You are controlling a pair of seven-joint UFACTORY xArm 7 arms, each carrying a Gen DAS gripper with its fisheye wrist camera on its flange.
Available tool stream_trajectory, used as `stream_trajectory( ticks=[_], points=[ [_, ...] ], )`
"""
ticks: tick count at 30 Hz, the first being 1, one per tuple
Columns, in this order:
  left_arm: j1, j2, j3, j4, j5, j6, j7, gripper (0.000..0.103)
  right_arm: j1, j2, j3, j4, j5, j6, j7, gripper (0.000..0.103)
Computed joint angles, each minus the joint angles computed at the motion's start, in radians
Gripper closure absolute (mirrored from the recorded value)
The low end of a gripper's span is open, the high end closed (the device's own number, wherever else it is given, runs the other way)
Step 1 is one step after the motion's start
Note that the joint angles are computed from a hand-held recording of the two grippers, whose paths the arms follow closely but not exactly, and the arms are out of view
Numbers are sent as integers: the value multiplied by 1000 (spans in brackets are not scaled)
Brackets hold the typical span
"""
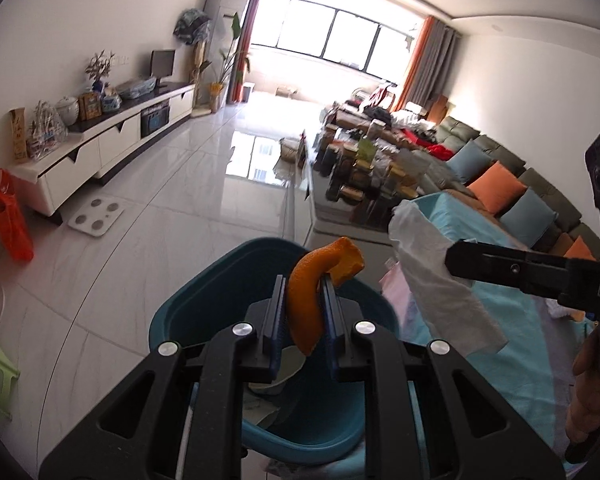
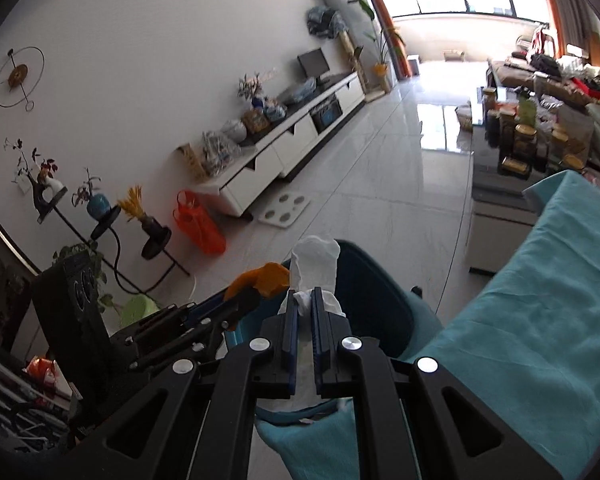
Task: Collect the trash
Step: 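Open both tools to drop the peel and tissue into the bin, then return both tools to the table above the remaining trash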
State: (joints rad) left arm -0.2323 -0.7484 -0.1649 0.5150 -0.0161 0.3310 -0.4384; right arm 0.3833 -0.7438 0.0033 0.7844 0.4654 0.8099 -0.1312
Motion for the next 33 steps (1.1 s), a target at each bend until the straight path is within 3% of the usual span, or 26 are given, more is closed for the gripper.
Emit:
stream_trajectory(
  ticks=[6, 10, 12, 19, 23, 25, 27, 29, 33],
  points=[
    [32, 130, -1, 26, 20, 4, -6, 84, -3, 135, 37, 59, -27, 19, 18, 97],
    [73, 187, -46, 40, 53, -16, -67, 76, -15, 179, 59, 71, -45, 17, 43, 92],
    [87, 192, -76, 50, 73, -8, -111, 72, -12, 182, 52, 65, -34, 13, 46, 88],
    [77, 157, -77, 50, 100, 1, -163, 68, -19, 169, 29, 59, -11, -3, 45, 73],
    [65, 123, -77, 63, 110, 16, -175, 65, -22, 130, 9, 56, 3, -1, 27, 72],
    [54, 108, -79, 76, 112, 18, -174, 57, -31, 76, 0, 42, -3, 3, 18, 69],
    [51, 98, -97, 101, 121, 21, -179, 50, -36, 25, -13, 25, -4, 3, 9, 58],
    [26, 87, -99, 117, 120, 9, -168, 36, -55, -51, -20, 1, -22, 9, 12, 57],
    [-18, 116, -131, 184, 118, -30, -152, 18, -108, -234, -53, -59, -71, 47, 24, 52]
  ],
)
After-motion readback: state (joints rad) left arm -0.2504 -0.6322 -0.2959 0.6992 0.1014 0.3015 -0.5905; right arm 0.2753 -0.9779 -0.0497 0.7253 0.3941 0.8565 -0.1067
